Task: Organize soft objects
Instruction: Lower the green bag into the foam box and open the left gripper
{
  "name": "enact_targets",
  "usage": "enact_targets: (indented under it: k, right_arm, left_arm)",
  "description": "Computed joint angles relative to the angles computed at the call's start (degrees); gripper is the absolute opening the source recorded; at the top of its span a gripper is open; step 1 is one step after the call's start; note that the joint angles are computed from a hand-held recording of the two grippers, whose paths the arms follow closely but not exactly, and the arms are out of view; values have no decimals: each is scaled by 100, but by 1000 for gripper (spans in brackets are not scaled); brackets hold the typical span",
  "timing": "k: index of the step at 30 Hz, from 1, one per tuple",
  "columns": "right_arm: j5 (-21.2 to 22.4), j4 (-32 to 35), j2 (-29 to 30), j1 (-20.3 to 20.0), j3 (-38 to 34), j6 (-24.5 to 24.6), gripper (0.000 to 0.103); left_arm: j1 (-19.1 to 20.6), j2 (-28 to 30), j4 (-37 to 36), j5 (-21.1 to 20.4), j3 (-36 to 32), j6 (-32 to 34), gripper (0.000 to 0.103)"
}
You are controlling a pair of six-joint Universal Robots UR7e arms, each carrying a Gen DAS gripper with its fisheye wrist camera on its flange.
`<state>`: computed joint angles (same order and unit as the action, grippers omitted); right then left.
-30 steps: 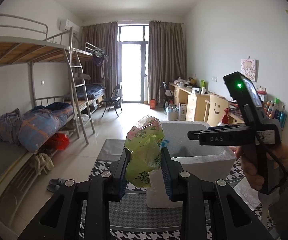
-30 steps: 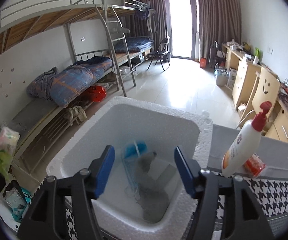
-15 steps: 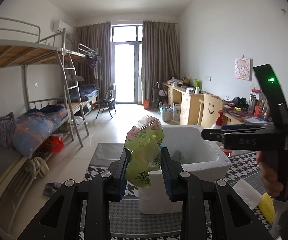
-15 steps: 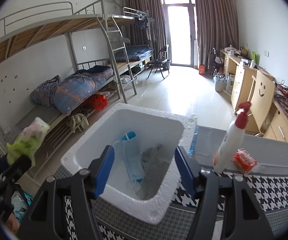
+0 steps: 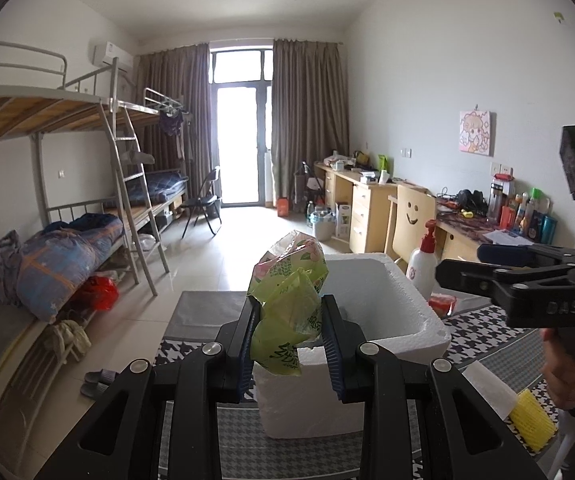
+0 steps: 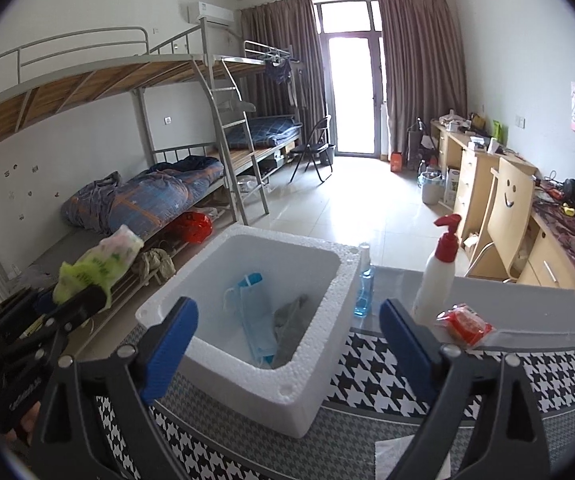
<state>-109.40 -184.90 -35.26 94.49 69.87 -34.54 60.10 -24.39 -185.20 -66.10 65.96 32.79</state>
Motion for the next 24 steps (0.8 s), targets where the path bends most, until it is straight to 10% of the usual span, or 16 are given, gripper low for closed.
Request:
enact_targets:
  k: [24]
  right_arm:
    - [66,-1362,-474,-143,1087,-440,94]
  left_arm:
    - [-46,518,923,-38,-1020,46,32]
